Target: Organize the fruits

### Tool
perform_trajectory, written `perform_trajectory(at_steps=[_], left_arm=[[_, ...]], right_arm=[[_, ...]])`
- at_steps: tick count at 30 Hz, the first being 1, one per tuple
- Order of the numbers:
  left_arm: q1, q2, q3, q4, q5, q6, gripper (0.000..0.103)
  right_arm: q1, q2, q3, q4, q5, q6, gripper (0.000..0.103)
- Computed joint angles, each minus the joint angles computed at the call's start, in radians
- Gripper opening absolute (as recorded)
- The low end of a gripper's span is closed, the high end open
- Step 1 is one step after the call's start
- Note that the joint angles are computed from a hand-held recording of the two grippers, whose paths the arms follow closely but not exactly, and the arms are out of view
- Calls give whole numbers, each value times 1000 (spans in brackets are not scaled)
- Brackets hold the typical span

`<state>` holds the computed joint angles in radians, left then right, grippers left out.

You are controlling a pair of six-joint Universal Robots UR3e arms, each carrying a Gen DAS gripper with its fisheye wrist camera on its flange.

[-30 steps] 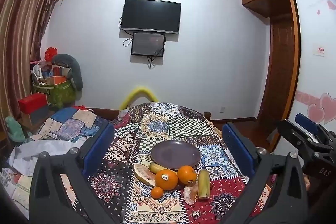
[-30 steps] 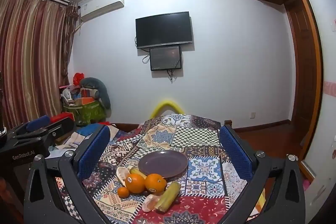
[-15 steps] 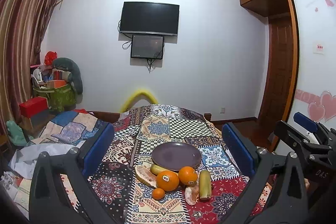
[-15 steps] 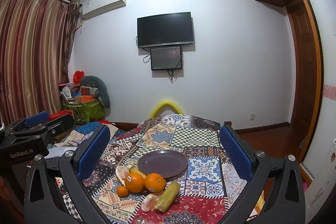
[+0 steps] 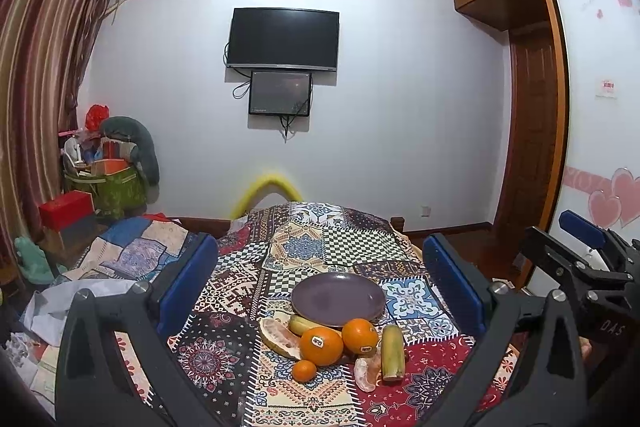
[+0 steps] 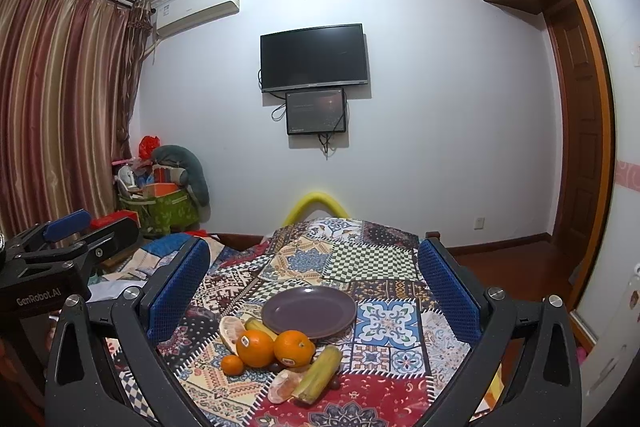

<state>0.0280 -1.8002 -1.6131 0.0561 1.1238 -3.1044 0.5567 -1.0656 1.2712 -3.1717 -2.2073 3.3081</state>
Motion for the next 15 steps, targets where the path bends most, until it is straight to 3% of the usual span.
perform_trajectory(at_steps=[15], left_arm=[[-4,11,0,-8,5,2,103]], right_arm=[[2,4,-7,-4,-5,-4,103]])
